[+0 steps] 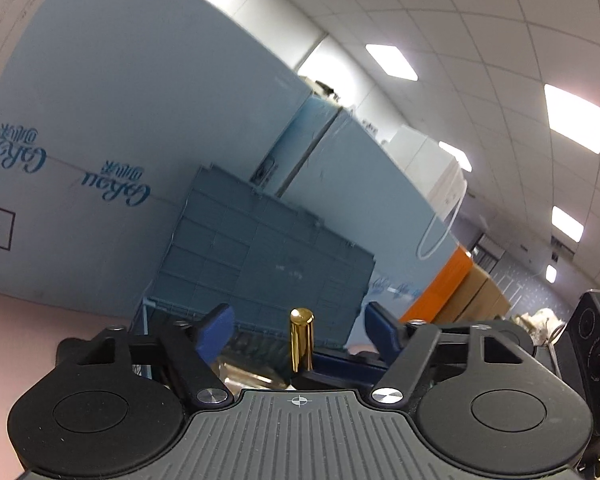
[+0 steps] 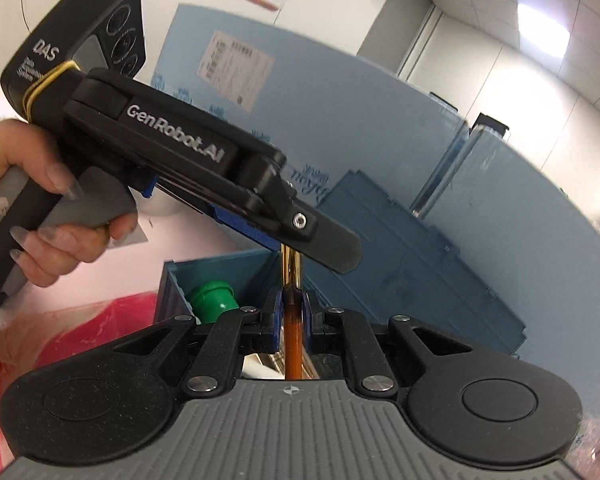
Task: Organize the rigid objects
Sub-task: 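Lift the pen upright with the right tool over the storage box, then lower the pen into the box and open the right tool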
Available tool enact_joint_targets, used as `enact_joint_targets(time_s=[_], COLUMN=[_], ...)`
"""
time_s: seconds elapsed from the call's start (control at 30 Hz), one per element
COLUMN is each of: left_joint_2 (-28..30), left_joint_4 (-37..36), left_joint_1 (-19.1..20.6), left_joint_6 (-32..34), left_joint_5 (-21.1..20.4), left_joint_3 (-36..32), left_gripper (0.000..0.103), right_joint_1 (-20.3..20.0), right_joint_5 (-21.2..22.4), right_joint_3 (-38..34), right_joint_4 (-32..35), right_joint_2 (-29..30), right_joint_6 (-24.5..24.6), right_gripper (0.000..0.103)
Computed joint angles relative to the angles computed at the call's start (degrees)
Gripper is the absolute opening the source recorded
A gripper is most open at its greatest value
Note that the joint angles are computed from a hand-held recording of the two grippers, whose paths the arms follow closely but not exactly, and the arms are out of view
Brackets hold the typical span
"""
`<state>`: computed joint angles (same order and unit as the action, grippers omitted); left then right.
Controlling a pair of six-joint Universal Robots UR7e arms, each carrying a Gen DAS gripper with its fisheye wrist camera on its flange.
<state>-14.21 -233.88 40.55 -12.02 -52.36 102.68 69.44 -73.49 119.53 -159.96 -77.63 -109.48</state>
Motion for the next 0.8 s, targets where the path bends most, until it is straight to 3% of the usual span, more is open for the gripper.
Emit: enact_joint_targets(time_s=[0.07,0.17,0.6,0.7,0.8], left_joint_2=[0.01,0.21,-0.53,-0.56,-0.44], left_joint_4=[2.43,4.45,4.16,3.72,2.24], left_joint_1=[0.27,0.36,0.39,0.33,0.24], left_joint_6=[0.37,1.33,2.7,2.95,3.23], left_joint_5=[0.48,1.72,3.88,3.57,3.35], left_joint_3=[-0.72,-1.35,1.77,1.75,1.82], left_gripper=[0.043,0.031,0.03,0.03,0.032], right_joint_1=[0.23,0.63,0.37,-0.14,-1.39], right_joint_5=[-0.97,-2.21,-6.12,-4.69,-1.74], right_joint_3=[-0.15,-0.63,-1.73,-2.26,-1.95], right_joint_4=[-0.24,0.01,-0.74,0.89,2.04], right_joint_2=[0.36,1.03,3.21,3.0,1.91], right_joint_6=[0.29,1.2,5.35,6.74,7.87], right_gripper=[0.01,0.01,0.013,0.033,0.043])
